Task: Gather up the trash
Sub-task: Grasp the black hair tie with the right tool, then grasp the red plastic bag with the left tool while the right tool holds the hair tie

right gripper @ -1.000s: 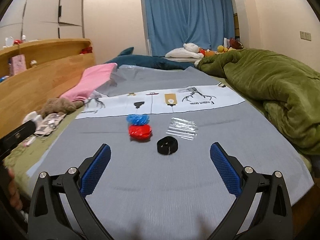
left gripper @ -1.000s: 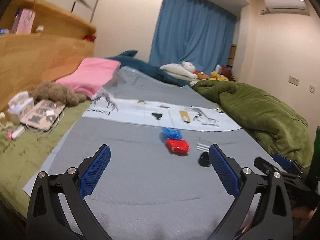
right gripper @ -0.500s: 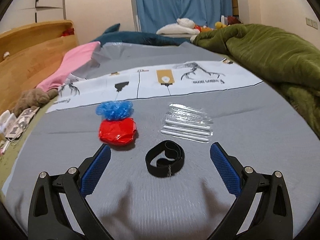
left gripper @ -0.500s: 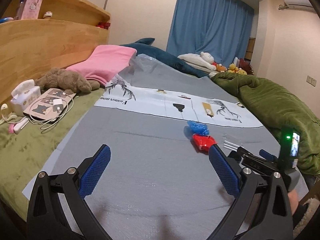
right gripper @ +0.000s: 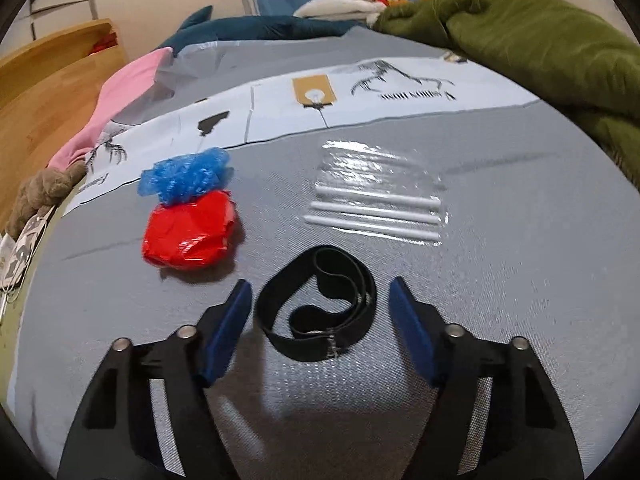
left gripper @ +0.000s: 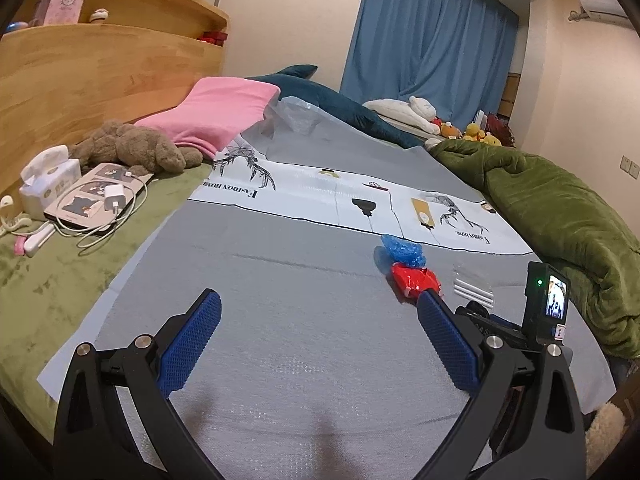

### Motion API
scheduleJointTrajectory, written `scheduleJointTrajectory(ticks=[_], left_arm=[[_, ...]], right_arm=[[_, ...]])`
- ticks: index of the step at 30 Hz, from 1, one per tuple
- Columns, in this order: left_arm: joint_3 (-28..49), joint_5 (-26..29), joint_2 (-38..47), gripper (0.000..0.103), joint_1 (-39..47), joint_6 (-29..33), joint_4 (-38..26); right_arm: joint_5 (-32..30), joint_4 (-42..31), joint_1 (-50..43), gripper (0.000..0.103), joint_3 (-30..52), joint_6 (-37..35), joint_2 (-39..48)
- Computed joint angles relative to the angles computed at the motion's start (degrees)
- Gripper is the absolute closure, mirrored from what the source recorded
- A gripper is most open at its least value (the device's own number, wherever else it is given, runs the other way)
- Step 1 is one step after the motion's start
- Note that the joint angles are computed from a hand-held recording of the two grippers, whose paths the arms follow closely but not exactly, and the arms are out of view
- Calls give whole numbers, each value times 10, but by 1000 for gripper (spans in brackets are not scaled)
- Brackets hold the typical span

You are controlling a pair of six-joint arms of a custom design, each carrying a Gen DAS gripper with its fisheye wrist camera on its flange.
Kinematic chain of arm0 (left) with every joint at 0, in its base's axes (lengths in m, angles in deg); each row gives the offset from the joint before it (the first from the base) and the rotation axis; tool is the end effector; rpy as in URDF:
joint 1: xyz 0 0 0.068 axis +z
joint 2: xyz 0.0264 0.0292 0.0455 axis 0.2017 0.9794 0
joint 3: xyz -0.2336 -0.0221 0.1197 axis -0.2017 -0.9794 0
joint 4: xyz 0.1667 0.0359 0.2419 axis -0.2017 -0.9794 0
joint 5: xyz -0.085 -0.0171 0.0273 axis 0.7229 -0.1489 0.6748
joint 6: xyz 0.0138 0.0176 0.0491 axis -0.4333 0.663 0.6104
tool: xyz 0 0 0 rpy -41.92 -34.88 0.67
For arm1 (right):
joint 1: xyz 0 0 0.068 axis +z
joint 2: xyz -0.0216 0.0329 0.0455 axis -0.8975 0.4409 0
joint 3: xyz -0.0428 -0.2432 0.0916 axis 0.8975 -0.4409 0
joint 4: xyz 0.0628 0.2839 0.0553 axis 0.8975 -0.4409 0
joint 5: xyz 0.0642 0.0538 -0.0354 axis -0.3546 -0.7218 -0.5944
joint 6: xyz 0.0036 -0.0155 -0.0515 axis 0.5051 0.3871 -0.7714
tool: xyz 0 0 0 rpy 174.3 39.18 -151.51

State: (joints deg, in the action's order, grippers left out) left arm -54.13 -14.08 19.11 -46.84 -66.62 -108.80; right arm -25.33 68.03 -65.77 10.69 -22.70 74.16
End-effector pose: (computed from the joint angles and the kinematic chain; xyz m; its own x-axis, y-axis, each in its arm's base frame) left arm 0.1206 -0.1456 0.1459 -0.4874 -0.2406 -0.8394 -0.1409 0.9704 -0.1963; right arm 0.2907 -0.0043 0.0563 -0.7570 0.1147 -0.6433 0.0000 0.9845 0.1756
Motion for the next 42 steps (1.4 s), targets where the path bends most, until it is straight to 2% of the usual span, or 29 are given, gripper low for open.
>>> scheduleJointTrajectory(ticks=[1, 3, 5, 8, 11, 14, 17, 21, 24, 26, 29, 31, 34, 37, 42], left_arm=[[1, -1, 3, 8, -1, 1, 0], [3, -3, 12, 8, -3, 4, 4], [6, -5, 20, 8, -5, 4, 6], [10, -3, 31, 8, -8, 0, 9], [11, -1, 37, 8, -8, -3, 11], [14, 5, 48, 8, -6, -4, 19], [19, 13, 71, 8, -1, 2, 45], [38, 55, 141, 8, 28, 43, 130], [80, 70, 239, 8, 50, 98, 211], [113, 88, 310, 8, 63, 137, 266], [176, 134, 419, 8, 85, 174, 324], [216, 162, 474, 8, 98, 181, 336], [281, 202, 557, 8, 117, 172, 344], [338, 222, 622, 8, 132, 161, 337], [411, 249, 689, 8, 151, 160, 302]], right_arm=[[-4, -3, -3, 43, 3, 2, 5], [-5, -1, -6, 58, 4, 6, 9], [-11, 3, -9, 70, 2, 7, 8], [-19, 14, -11, 80, -6, 6, 2], [-16, 32, -11, 85, -24, 7, -21], [-5, 44, -11, 86, -56, -6, -75], [-30, 9, -38, 86, -91, -39, -164], [-100, -95, -123, 86, -122, -104, -292], [-160, -189, -226, 86, -140, -183, -389], [-222, -266, -330, 86, -137, -260, -436], [-283, -348, -461, 86, -110, -362, -429], [-308, -389, -535, 86, -81, -420, -394], [-333, -429, -608, 85, -38, -469, -336], [-357, -440, -649, 85, -15, -493, -300], [-364, -425, -645, 85, 2, -478, -260]])
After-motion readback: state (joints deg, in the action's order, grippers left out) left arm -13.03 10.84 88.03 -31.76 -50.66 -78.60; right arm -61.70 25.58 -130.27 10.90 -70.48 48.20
